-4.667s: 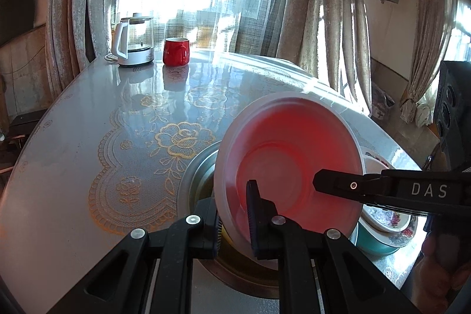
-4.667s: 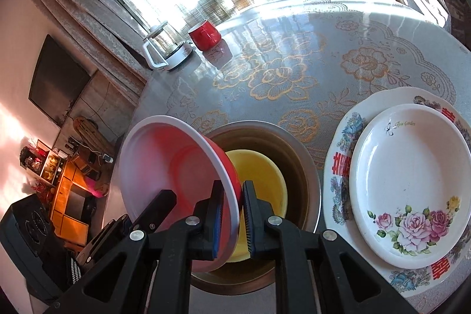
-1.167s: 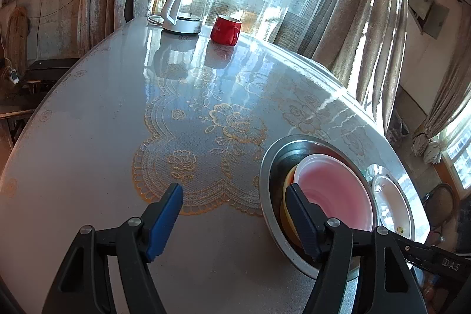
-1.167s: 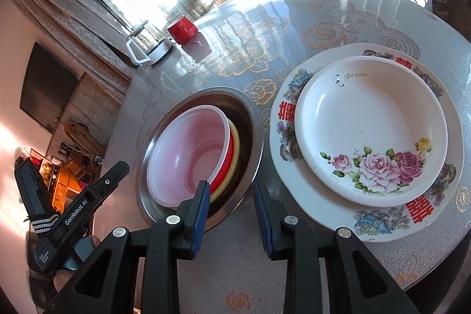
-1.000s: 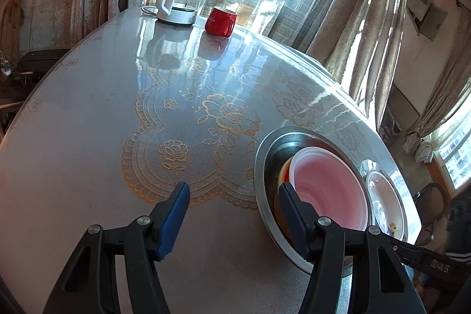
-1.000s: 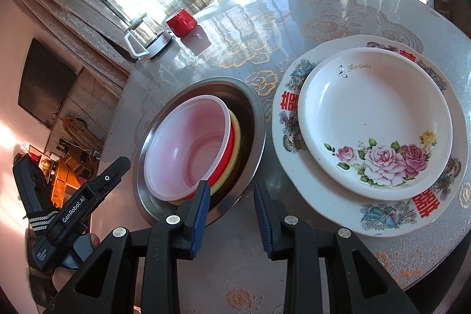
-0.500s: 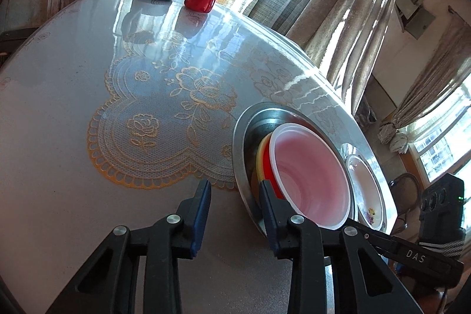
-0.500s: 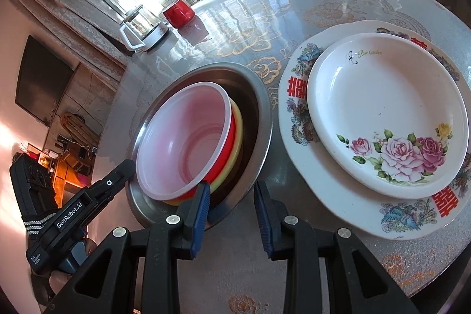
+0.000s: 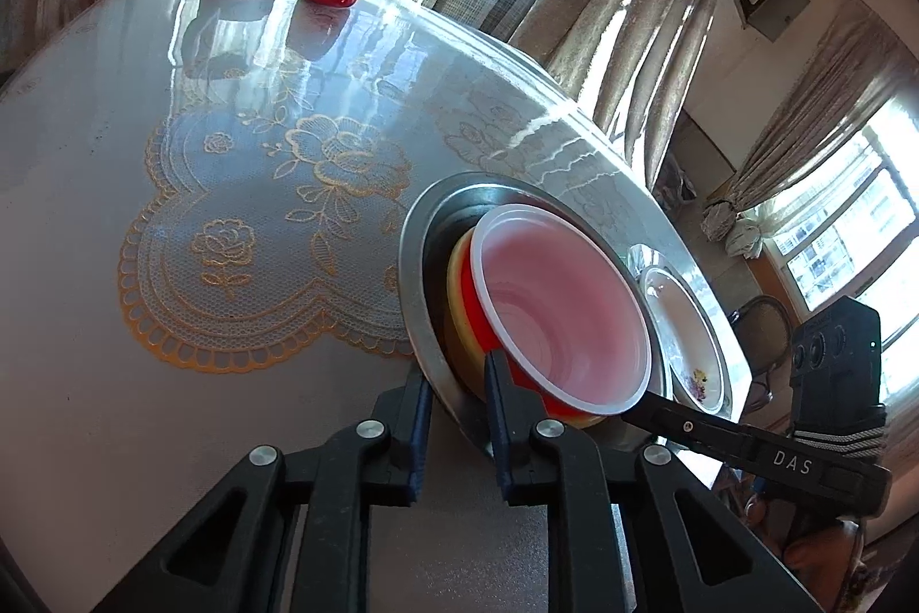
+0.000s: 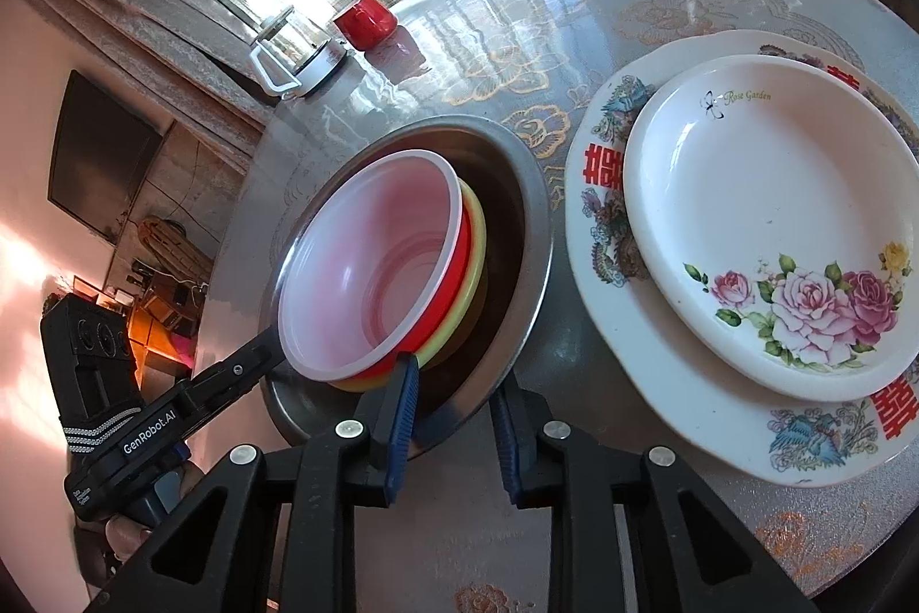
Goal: Organize plates and bowls
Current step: 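Close both tools on the rim of the steel bowl, then lift the steel bowl with both tools and lower it onto the floral dish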
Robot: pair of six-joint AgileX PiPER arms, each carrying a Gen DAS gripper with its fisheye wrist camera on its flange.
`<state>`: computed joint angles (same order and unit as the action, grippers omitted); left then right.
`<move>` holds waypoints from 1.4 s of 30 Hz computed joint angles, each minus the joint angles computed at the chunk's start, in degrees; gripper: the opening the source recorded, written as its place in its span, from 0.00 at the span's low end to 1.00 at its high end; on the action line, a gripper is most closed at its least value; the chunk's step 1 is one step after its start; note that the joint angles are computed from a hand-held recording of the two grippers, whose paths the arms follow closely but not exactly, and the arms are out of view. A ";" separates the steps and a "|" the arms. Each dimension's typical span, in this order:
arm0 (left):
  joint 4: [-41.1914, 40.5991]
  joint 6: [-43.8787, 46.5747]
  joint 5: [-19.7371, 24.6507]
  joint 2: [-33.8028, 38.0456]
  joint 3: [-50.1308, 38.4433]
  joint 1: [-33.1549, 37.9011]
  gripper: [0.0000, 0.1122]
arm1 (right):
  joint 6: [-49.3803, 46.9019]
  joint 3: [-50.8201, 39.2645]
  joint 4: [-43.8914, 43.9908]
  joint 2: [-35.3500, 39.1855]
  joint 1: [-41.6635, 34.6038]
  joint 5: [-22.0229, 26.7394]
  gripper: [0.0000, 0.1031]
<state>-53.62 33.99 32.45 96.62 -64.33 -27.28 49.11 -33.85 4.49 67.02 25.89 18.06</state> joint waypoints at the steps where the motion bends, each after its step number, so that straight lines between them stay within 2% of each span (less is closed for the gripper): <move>1: 1.54 -0.49 -1.39 -0.40 0.23 -0.83 0.17 | 0.97 0.01 -1.08 0.01 0.31 -0.10 0.24; 3: 1.55 0.07 -2.38 -0.64 0.58 -1.27 0.18 | 2.42 0.28 -2.54 -0.07 0.69 -0.56 0.24; 5: -0.86 2.70 -3.45 -1.20 1.89 -1.21 0.18 | 7.91 0.25 -8.75 -0.06 2.09 -0.49 0.24; 9: 2.23 2.22 -9.21 -3.20 4.28 -4.13 0.20 | 17.10 -0.93 -19.61 0.67 4.73 1.70 0.24; 13: 0.56 3.70 -9.24 -3.13 4.63 -3.76 0.21 | 15.44 -0.52 -18.45 0.57 3.98 0.94 0.24; 19: -1.82 6.83 -12.68 -5.10 6.37 -4.89 0.21 | 19.22 0.24 -22.32 -0.93 4.90 0.61 0.24; 22: -0.26 5.55 -13.78 -5.52 5.76 -5.67 0.21 | 22.42 0.33 -25.74 -2.27 5.56 1.22 0.24; 31: 5.15 1.44 -13.77 -4.66 0.54 -8.58 0.21 | 27.20 0.95 -31.01 -8.05 5.50 4.69 0.24; 42: 10.78 -3.36 -12.85 -0.35 -8.53 -14.45 0.21 | 28.28 1.95 -33.37 -18.79 4.20 14.42 0.24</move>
<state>-42.84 30.63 19.59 96.27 -72.86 -41.73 77.40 -31.90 -28.88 48.23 30.09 32.48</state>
